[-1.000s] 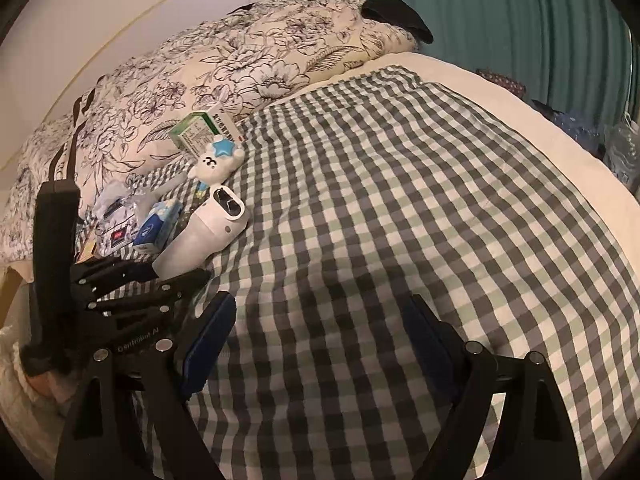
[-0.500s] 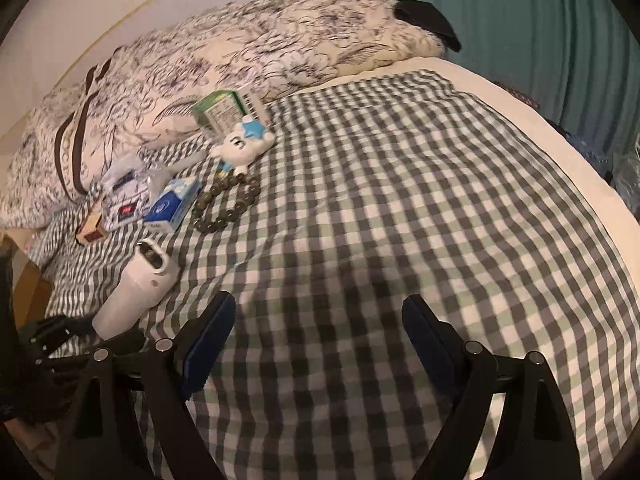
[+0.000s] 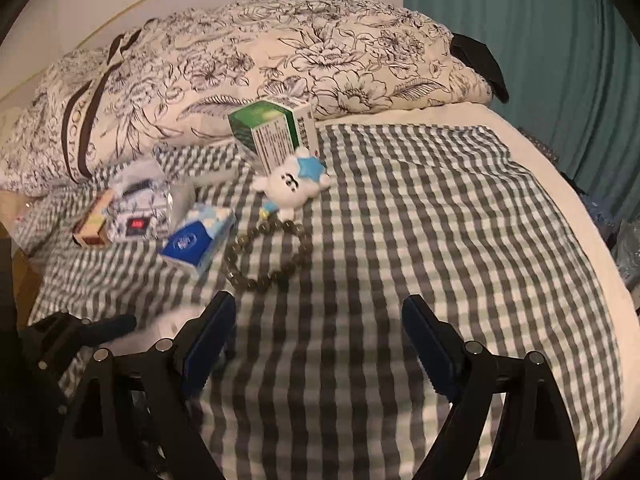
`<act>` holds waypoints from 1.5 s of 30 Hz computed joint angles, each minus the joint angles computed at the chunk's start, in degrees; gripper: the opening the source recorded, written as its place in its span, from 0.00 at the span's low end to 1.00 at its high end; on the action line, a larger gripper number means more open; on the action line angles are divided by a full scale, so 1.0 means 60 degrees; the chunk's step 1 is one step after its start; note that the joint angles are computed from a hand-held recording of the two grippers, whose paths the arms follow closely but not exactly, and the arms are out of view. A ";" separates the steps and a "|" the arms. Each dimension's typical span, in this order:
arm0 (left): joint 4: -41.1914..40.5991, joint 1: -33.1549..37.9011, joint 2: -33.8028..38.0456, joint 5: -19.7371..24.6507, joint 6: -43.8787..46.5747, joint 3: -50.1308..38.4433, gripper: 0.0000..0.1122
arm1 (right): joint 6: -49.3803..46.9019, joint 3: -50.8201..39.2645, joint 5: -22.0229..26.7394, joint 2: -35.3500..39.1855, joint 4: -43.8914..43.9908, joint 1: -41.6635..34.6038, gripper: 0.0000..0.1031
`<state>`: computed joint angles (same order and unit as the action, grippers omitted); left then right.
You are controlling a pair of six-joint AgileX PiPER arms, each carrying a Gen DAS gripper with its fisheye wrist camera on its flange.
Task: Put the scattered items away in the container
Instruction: 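Grasp the dark bead bracelet with the right tool while the left tool holds the white device, then carry the white device and bead bracelet into the box and open both tools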
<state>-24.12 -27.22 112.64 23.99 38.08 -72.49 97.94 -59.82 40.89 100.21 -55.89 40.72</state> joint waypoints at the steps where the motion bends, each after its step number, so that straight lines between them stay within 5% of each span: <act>1: -0.0604 0.0099 0.0156 0.0358 0.0620 -0.0215 0.35 | -0.0139 -0.0060 -0.0167 0.0065 0.0083 -0.0141 0.83; 6: -0.1087 0.0154 0.0103 -0.0287 0.0558 0.0129 0.35 | -0.0710 -0.0466 -0.0606 0.0550 0.0468 -0.0735 0.83; 8: -0.0071 0.0299 -0.0058 -0.0803 -0.0955 0.0311 0.35 | -0.0962 -0.0644 -0.0951 0.0801 0.0677 -0.0984 0.83; 13: 0.2348 0.1130 0.0431 -0.0578 -0.4434 -0.0357 0.35 | -0.1561 -0.1547 -0.0967 0.1761 0.1245 -0.1229 0.83; 18: 0.1934 0.1258 0.0509 -0.0925 -0.4161 -0.0198 0.35 | -0.2233 -0.2858 -0.0512 0.2939 0.1695 -0.1416 0.75; 21: 0.1654 0.1229 0.0578 -0.1146 -0.3945 -0.0123 0.36 | -0.1938 -0.3100 0.0054 0.3228 0.1237 -0.1237 0.52; 22: 0.1362 0.1250 0.0596 -0.1147 -0.3715 -0.0128 0.36 | -0.1765 -0.2932 0.0036 0.3088 0.1122 -0.1214 0.24; 23: 0.1088 0.1310 0.0550 -0.1121 -0.3460 -0.0097 0.36 | -0.1684 -0.2723 -0.0069 0.2912 0.1097 -0.1229 0.11; 29: 0.0236 0.1625 0.0039 -0.0931 -0.2633 0.0378 0.36 | -0.0011 -0.0883 -0.1086 0.1596 0.0033 -0.0801 0.11; 36: -0.0589 0.2115 -0.1226 -0.0719 -0.1925 0.1522 0.36 | 0.1791 0.0316 -0.0585 0.0161 -0.0938 0.0836 0.11; 45: -0.0476 0.2490 -0.3404 -0.0006 -0.1918 0.2824 0.36 | 0.1531 -0.0138 0.0653 -0.0359 0.0077 0.2487 0.11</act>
<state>-26.97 -12.28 92.21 23.95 26.57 -55.55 107.13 -60.65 44.81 98.06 -55.43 55.64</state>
